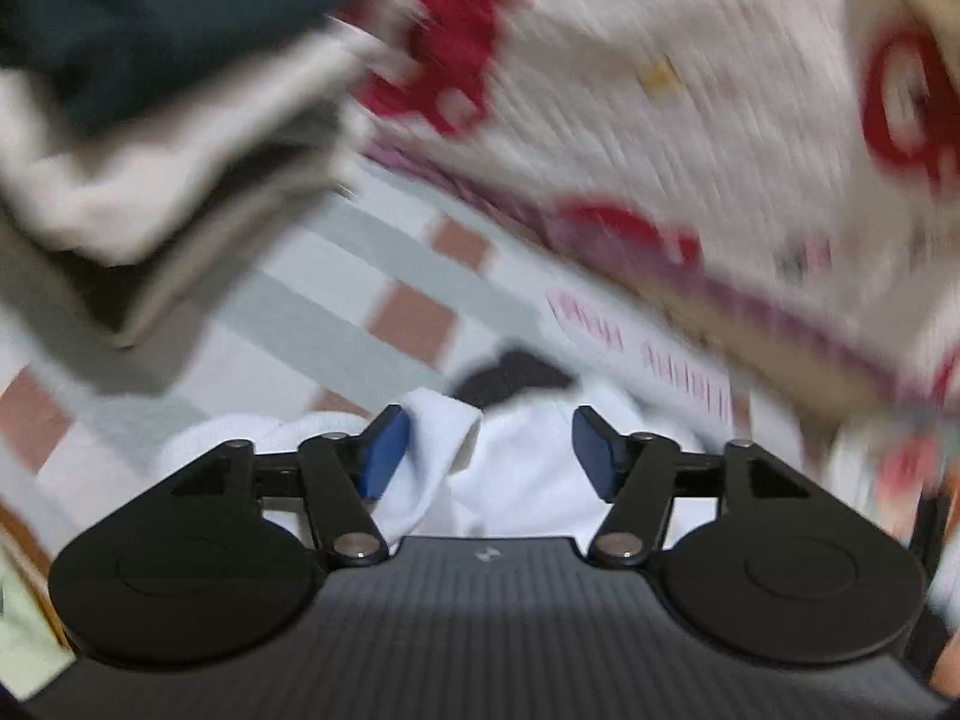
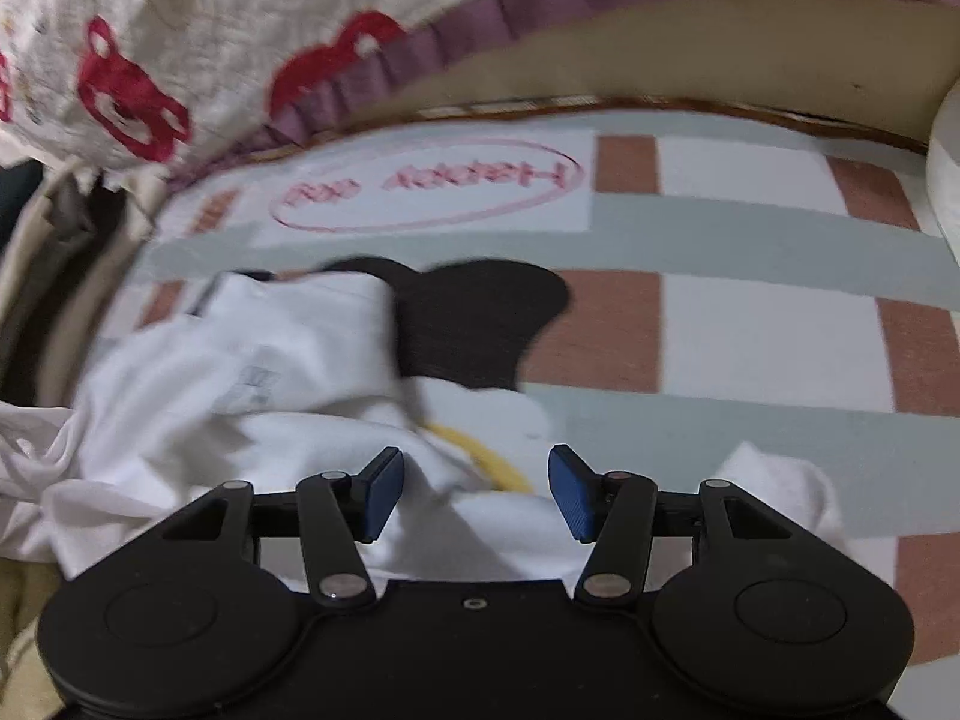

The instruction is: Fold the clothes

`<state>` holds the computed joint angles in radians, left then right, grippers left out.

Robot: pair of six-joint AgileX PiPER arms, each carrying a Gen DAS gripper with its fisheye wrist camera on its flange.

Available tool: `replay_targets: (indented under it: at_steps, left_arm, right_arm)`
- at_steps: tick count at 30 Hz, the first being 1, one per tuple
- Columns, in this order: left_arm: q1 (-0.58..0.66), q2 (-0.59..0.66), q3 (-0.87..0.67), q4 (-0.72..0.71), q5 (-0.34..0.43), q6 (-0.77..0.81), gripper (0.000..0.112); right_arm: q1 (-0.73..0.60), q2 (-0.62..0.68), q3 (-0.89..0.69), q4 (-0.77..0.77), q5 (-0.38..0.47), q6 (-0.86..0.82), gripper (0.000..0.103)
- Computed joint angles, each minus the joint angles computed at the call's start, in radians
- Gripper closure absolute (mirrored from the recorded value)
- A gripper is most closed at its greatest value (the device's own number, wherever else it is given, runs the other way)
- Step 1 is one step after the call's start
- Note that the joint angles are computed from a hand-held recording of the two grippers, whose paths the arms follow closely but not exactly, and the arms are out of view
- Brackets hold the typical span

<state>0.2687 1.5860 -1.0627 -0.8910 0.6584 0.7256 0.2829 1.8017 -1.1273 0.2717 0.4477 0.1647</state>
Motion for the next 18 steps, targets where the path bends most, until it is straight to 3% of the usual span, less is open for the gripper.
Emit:
replay_targets:
  at_steps: [2,5,9,12,15,18]
  left_arm:
    - [-0.091,0.075,-0.109,0.114,0.042,-0.083,0.046]
    - [-0.174,0.208,-0.276,0.156,0.131,-0.171,0.046]
    - [-0.306,0.334,-0.41,0.427,0.068,-0.323,0.043]
    - [-0.345,0.386,-0.442,0.548,0.073,-0.345,0.042]
    - [-0.329,0.414,-0.443,0.527,0.076,-0.344,0.04]
    - [-0.302,0.424,-0.427,0.473,0.058,-0.333,0.037]
  right_arm:
    - [-0.025,0.0,0.009,0.062,0.002,-0.061,0.044]
    - [-0.054,-0.003,0.034,0.155,-0.015,-0.128,0.044]
    - [-0.078,-0.017,0.089,0.365,-0.04,-0.27,0.044]
    - [-0.087,-0.036,0.115,0.416,-0.042,-0.32,0.044]
    - [-0.113,-0.043,0.11,0.429,-0.005,-0.364,0.044]
    - [-0.12,-0.041,0.088,0.347,0.017,-0.318,0.043]
